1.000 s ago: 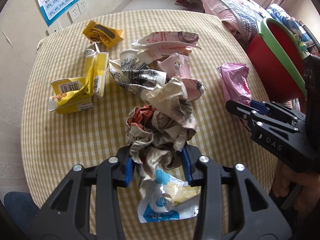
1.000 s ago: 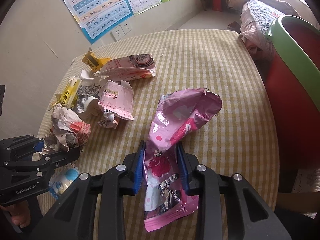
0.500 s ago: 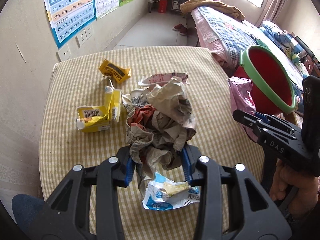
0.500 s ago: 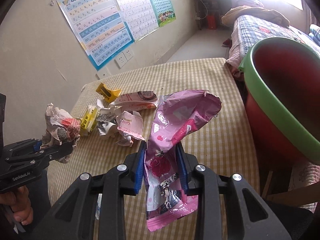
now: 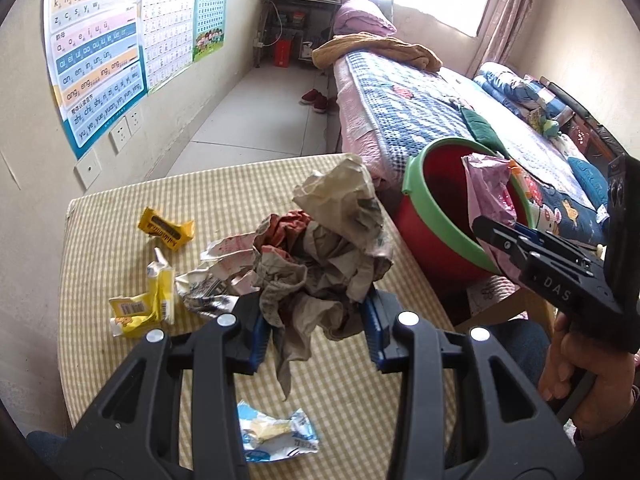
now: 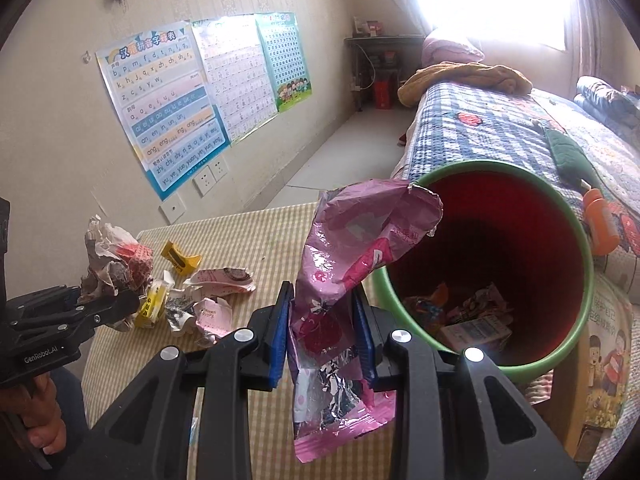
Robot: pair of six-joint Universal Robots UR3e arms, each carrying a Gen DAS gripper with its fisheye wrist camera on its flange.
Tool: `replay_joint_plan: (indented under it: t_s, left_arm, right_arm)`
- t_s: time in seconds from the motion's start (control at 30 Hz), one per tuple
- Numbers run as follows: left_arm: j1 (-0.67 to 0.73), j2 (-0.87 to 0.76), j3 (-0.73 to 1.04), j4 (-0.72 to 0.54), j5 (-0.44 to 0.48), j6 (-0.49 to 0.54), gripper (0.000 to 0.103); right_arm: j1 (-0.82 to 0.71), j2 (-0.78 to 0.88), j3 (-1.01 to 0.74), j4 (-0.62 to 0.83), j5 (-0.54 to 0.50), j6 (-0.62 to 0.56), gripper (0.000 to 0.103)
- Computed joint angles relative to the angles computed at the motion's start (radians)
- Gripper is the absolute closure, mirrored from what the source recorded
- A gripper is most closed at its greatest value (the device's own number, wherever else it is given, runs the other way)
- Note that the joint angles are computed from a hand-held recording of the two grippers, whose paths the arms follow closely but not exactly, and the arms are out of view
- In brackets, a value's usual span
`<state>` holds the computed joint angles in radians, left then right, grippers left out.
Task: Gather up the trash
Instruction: 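Carry both wrappers over the red bucket and open both tools to drop them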
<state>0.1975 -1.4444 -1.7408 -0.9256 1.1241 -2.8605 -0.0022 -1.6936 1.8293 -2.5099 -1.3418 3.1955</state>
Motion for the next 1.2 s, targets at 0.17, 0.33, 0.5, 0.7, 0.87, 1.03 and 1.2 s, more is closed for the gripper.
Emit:
replay_joint_plan:
  t_s: [0.17,0.33,0.5,0.7,0.87,1.03,1.2]
  left_arm:
    - [-0.103,-0.101,0.112,0.027,-0.012,-0.064,0.066]
    - [-0.193,-0.202,0.242,0.040,-0.020,-0.113,0.066]
    - [-0.269,-0.315,0.394,0.027,-0.017,-0.140,0.066]
    - [-0.339,-0.450,0.584,-0.006,-0.008,-0.162,0.066]
    - [-0.379,-0.545,0.720,-0.046,-0.006,-0.171,0.066]
    - [-0.413,-0.647,0.869,-0.103,0.006,-0.163,0.066]
    - [-0.428,-0.727,0.981,-0.154,0.006,-0.166,0.066]
  right_arm:
    - [-0.101,-0.067,-0.014,0.043,0.024,-0.033,0.074]
    - [-0.207,-0.120,-0.030,0.094,0.057,-0.092,0.074]
    - [-0.286,-0.144,-0.048,0.120,0.079,-0.127,0.074]
    - [-0.358,-0.145,-0.065,0.146,0.106,-0.166,0.075]
    - [-0.398,-0.137,-0.062,0.150,0.119,-0.186,0.075]
    - [-0.433,-0.109,-0.053,0.135,0.133,-0.203,0.074]
    - [-0.455,-0.075,-0.039,0.108,0.134,-0.206,0.074]
